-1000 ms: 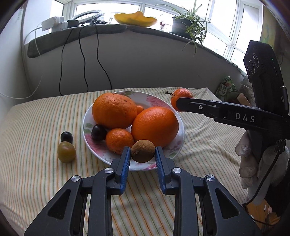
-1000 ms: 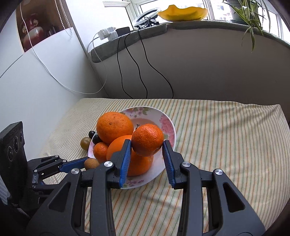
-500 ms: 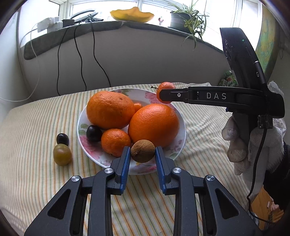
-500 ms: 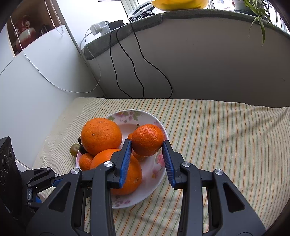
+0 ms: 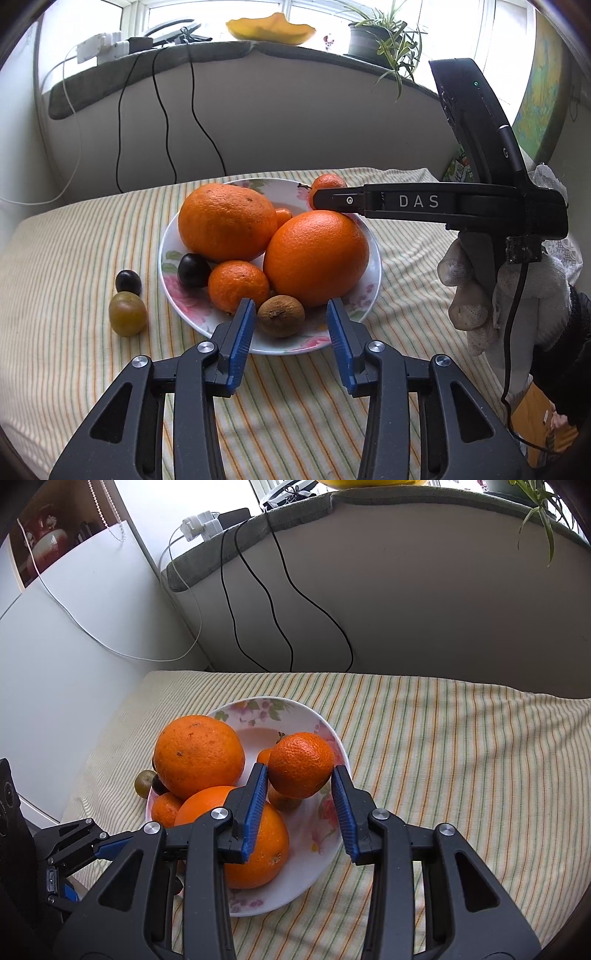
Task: Organize fruits
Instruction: 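Lower both fruits into the bowl and open both grippers, then move the left gripper toward the green kiwi while the right gripper reaches the black plum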
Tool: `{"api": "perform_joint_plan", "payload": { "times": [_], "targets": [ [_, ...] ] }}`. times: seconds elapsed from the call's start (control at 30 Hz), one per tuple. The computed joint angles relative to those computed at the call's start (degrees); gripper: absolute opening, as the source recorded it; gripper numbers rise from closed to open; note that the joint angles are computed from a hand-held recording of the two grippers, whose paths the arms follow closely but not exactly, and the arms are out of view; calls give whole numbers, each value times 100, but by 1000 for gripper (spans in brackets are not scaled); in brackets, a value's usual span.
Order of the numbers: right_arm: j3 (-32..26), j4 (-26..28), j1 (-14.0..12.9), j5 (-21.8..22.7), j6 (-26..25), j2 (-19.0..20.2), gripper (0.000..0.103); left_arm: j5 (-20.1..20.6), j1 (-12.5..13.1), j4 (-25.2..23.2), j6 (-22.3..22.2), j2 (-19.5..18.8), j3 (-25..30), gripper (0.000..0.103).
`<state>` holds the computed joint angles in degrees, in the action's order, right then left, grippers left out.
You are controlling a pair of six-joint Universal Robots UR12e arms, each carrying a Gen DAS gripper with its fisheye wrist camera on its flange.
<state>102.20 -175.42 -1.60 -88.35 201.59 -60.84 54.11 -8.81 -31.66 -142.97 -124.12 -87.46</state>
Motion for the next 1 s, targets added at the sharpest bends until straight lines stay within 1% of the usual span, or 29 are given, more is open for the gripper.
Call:
{"api": "perform_joint_plan", "payload": {
  "times": [0.1,0.17,0.2,0.6,0.7,0.8,0.83,1.0],
  "targets": [
    [-21,56,13,-75,-1,1,41,-3,-1,6,-4,-2,-3,39],
    [-2,-25,22,-137,2,-5,62,6,-1,22,-16,-1,-7,40],
    [16,-91,29,-157,6,-12,65,7,-1,26,-28,-5,-3,40],
    [73,-166,64,-230,-52,-81,66,-45,33,36,-33,13,-18,40],
    [92,-170,95,-292,-81,-107,68,-59,46,52,-32,28,-37,41],
    [112,-196,131,-358,-120,-137,74,-73,63,81,-38,41,-58,43],
    [118,-205,145,-380,-135,-147,74,-81,70,91,-47,43,-64,44],
    [155,-347,223,-547,-125,-176,74,-113,104,129,-76,56,-89,44]
  ]
}}
